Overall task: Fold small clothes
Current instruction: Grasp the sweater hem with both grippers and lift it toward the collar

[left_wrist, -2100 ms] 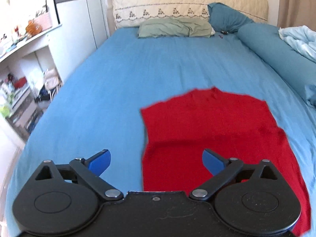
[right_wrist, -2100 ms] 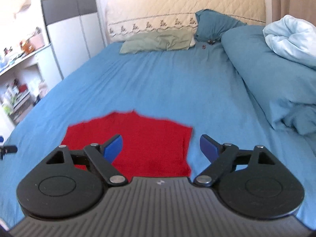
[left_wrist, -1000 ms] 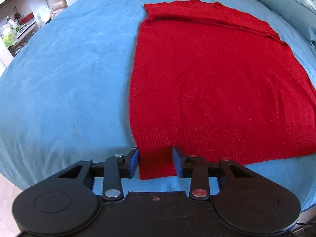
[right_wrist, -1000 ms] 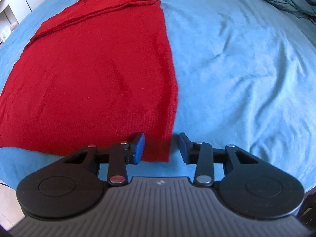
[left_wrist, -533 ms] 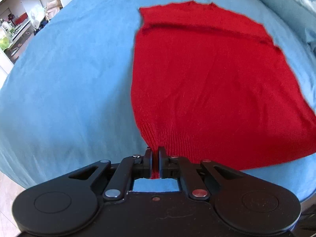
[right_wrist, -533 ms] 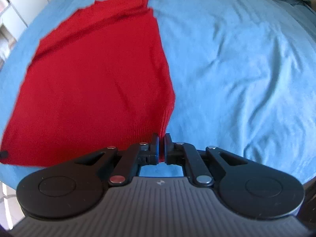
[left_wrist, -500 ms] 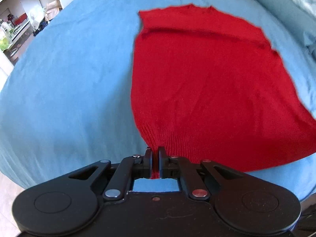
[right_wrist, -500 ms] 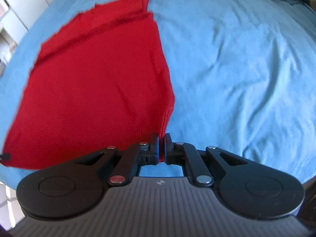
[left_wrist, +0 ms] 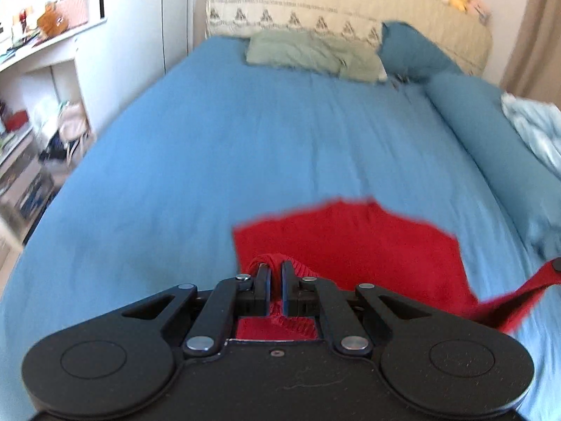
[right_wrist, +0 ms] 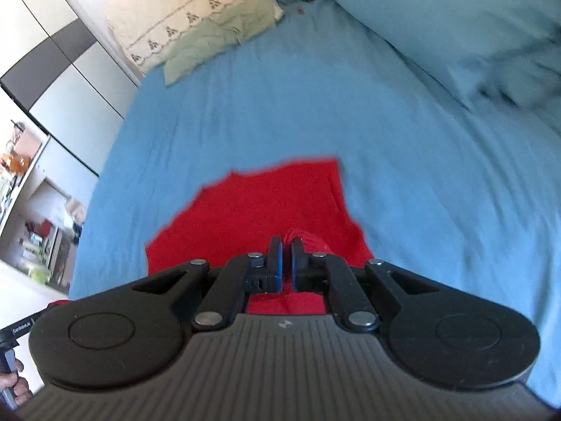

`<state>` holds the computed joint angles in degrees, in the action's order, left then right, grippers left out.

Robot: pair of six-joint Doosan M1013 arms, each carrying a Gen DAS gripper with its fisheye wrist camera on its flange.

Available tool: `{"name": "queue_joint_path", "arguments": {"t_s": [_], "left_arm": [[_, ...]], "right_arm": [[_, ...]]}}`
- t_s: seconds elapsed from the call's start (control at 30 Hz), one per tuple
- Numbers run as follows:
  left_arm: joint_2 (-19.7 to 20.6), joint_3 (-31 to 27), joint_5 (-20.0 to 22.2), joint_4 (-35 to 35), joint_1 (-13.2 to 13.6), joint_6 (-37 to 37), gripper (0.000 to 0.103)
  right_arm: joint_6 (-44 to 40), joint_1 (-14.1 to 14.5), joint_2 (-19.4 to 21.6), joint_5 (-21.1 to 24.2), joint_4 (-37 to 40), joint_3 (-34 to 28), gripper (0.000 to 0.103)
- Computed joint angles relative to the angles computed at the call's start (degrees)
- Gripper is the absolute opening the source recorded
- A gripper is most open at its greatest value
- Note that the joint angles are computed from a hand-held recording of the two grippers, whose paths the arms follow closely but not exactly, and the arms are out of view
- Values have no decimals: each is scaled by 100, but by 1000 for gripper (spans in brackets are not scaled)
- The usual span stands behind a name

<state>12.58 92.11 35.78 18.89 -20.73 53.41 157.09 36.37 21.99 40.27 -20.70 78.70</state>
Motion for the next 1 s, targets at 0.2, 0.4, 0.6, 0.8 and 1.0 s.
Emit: {"name": "queue_joint_path", "arguments": {"t_s": [0.2,0.4,0.6,0.8,1.0], "left_arm": [[1570,-1325,117,24,256,-231,6],[2470,-2057,523,325,305,-788,6],[2499,-2121,709,838,218,-1256,61],[1810,-1259,351,2125,-43,-1817,90],[1517,-456,69,1063,-223,-804,90]], "right_arm": [[-708,-615,1393,-485,466,-1276,20],[-1316,-902,2520,-318,1033,-2283,20],[-1917,-958,2755,-164,1117,-2651,33],[-2329,-765,2222,-812,420,-1995,101],[-3462,-564,1916,-1116,1440,-1320,102]]}}
